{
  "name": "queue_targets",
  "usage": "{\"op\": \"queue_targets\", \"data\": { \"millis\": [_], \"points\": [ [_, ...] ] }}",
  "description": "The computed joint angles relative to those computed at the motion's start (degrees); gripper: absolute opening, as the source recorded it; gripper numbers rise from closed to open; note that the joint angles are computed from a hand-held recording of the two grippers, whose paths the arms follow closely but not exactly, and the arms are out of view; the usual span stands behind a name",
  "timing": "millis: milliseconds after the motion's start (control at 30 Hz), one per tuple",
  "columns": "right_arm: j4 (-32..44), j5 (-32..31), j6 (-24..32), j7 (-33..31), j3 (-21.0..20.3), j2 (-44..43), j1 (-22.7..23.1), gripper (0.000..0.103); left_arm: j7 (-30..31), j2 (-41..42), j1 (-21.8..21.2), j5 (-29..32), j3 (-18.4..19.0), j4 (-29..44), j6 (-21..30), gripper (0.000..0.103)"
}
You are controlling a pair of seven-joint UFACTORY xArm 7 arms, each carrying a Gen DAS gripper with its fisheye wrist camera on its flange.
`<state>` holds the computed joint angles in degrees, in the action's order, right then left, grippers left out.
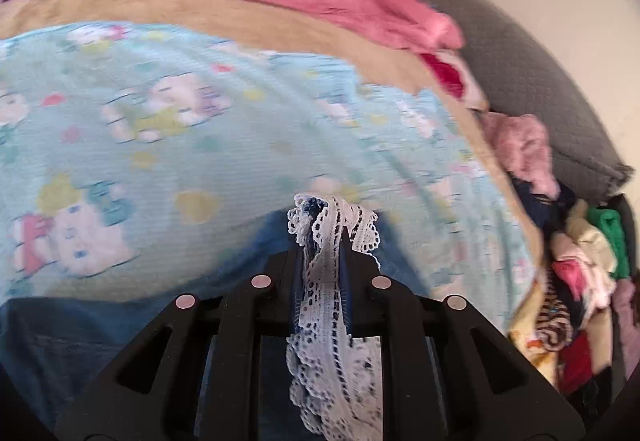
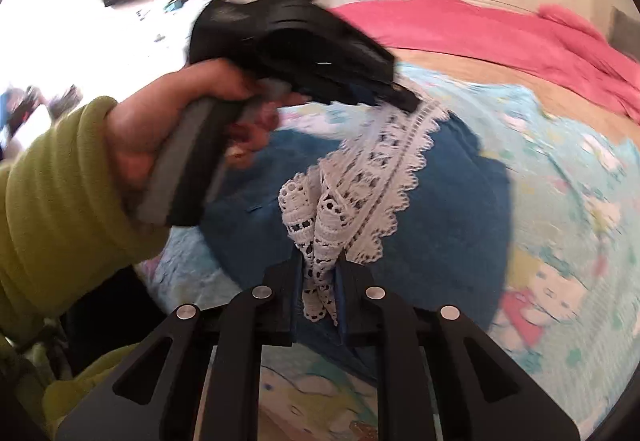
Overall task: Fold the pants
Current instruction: 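Lift the lace edge with both grippers and fold it over the denim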
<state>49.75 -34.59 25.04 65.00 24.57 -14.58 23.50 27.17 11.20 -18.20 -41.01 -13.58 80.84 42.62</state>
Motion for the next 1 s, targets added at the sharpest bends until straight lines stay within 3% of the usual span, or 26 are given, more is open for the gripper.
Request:
{"op": "queue_targets", "data": {
  "millis": [133, 233, 300, 367, 400, 567, 667, 767, 900, 1000],
  "points": [
    [4.9, 1.0, 4.5, -2.4, 0.2, 7.4, 2.8, 0.014, -3.1, 2.2, 0.5, 3.5, 1.1, -0.3, 1.6, 0.012],
    [5.3, 0.7, 4.7, -2.4, -1.8, 8.2, 4.9, 0.018, -2.4, 3.2, 1.2, 3.2, 0.6, -1.0, 1.2, 0.017],
    [4.3, 1.6, 3.2, -2.9, -3.0, 7.3, 5.8, 0.022, -1.6, 3.1, 1.7, 2.3, 0.2, -1.4, 0.7, 0.019],
    [1.9, 4.7, -0.2, -4.3, -4.3, 5.1, 6.3, 0.041, -0.7, 2.9, 2.1, 1.5, 0.0, -1.6, 0.9, 0.023],
    [0.6, 5.1, -2.4, -3.9, -4.5, 4.0, 5.9, 0.045, 0.0, 2.4, 2.3, 0.9, -0.1, -2.0, 0.8, 0.028],
    [-4.5, 9.0, -8.4, -4.9, -4.5, -1.4, 3.5, 0.050, 1.0, -2.6, 1.8, 2.2, 0.8, -6.5, -2.4, 0.032],
    [-8.2, 10.2, -8.7, -5.2, -3.2, -6.6, 0.5, 0.055, 2.6, -6.9, 2.0, 0.4, 1.7, -10.2, -3.0, 0.032],
    [-10.4, 12.2, -3.3, -5.4, -1.7, -11.8, -1.8, 0.055, 3.8, -11.4, 1.5, -1.3, 2.9, -14.4, -4.7, 0.031],
    [-10.5, 14.9, 2.6, -5.3, -0.8, -13.9, -3.9, 0.054, 6.2, -18.1, 0.1, -3.8, 4.9, -20.7, -5.4, 0.019],
    [-11.0, 16.4, 5.8, -6.3, -0.8, -15.6, -3.2, 0.046, 7.8, -22.1, -1.5, -3.1, 6.2, -24.1, -3.2, 0.018]
  ]
}}
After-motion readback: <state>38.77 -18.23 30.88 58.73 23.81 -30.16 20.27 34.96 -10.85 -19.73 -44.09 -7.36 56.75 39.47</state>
